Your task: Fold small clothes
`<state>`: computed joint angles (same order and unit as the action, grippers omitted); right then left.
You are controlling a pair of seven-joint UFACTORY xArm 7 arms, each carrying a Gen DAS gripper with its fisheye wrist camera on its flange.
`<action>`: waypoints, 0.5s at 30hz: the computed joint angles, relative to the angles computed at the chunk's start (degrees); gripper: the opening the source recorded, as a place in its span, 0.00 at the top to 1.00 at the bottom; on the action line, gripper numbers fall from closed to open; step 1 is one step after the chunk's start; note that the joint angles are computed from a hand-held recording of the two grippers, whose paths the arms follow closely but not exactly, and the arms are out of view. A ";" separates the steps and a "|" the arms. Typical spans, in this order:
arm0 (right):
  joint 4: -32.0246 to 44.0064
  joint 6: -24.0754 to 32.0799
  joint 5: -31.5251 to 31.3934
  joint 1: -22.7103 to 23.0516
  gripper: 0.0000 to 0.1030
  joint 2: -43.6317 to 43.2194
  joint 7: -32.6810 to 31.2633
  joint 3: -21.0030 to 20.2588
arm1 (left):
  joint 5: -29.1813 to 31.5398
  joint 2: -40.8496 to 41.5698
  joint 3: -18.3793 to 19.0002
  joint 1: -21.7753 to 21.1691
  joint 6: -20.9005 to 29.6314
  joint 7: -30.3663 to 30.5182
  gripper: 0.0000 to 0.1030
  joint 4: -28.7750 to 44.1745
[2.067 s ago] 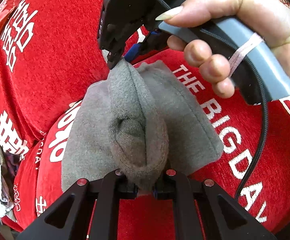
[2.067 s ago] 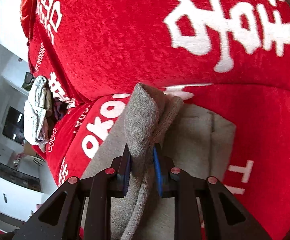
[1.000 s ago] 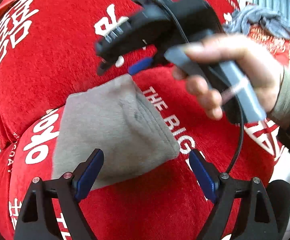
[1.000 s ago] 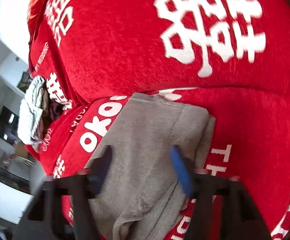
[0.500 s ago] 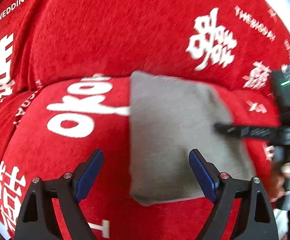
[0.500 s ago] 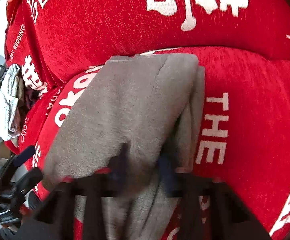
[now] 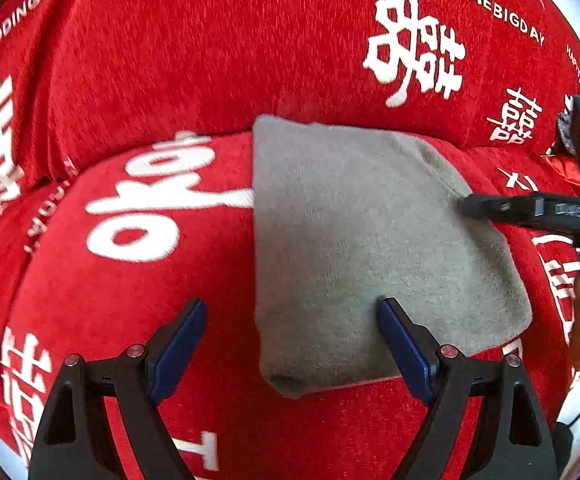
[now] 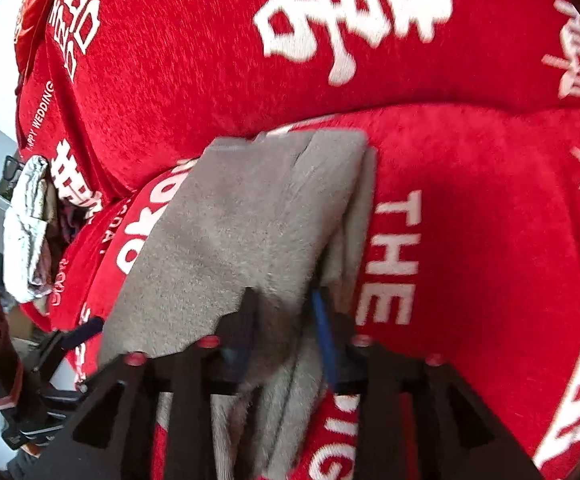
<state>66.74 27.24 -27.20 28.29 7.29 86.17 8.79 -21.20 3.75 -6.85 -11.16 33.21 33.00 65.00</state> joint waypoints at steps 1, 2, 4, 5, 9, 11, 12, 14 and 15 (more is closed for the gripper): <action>-0.05 0.88 -2.86 0.71 0.43 -1.10 2.17 -0.37 | 0.83 0.11 0.05 -0.08 -0.49 -0.47 0.15 0.26; -0.09 0.69 -5.94 1.12 0.42 -2.05 4.50 -0.45 | 1.57 0.25 0.08 -0.14 -0.79 -0.94 0.15 0.47; -0.15 -1.89 -10.89 1.22 0.42 -3.10 8.14 0.04 | 3.42 0.72 0.15 -0.30 -1.41 -2.44 0.15 0.95; 0.22 -3.78 -12.64 1.21 0.41 -2.85 9.08 0.43 | 3.45 0.93 0.11 -0.23 -1.37 -2.59 0.15 1.19; 1.88 -13.55 -11.10 1.07 0.40 1.51 4.73 2.46 | 2.37 1.29 -0.04 0.25 -0.82 -2.08 0.15 1.58; 1.46 -9.81 -8.63 3.69 0.40 2.32 4.27 0.79 | 2.16 1.18 -0.08 0.37 -0.85 -1.61 0.15 1.32; 0.00 -9.54 -7.15 4.52 0.40 2.11 4.63 -0.15 | 1.95 1.20 -0.08 0.46 -0.69 -1.24 0.15 1.25; -4.37 -13.70 -6.60 3.03 0.45 1.71 7.90 0.27 | 0.72 1.70 -0.10 0.85 1.03 0.22 0.15 1.87; -5.78 -15.79 -9.92 5.29 0.46 0.78 11.48 -2.67 | 0.74 1.88 -0.03 0.93 1.63 0.15 0.15 2.15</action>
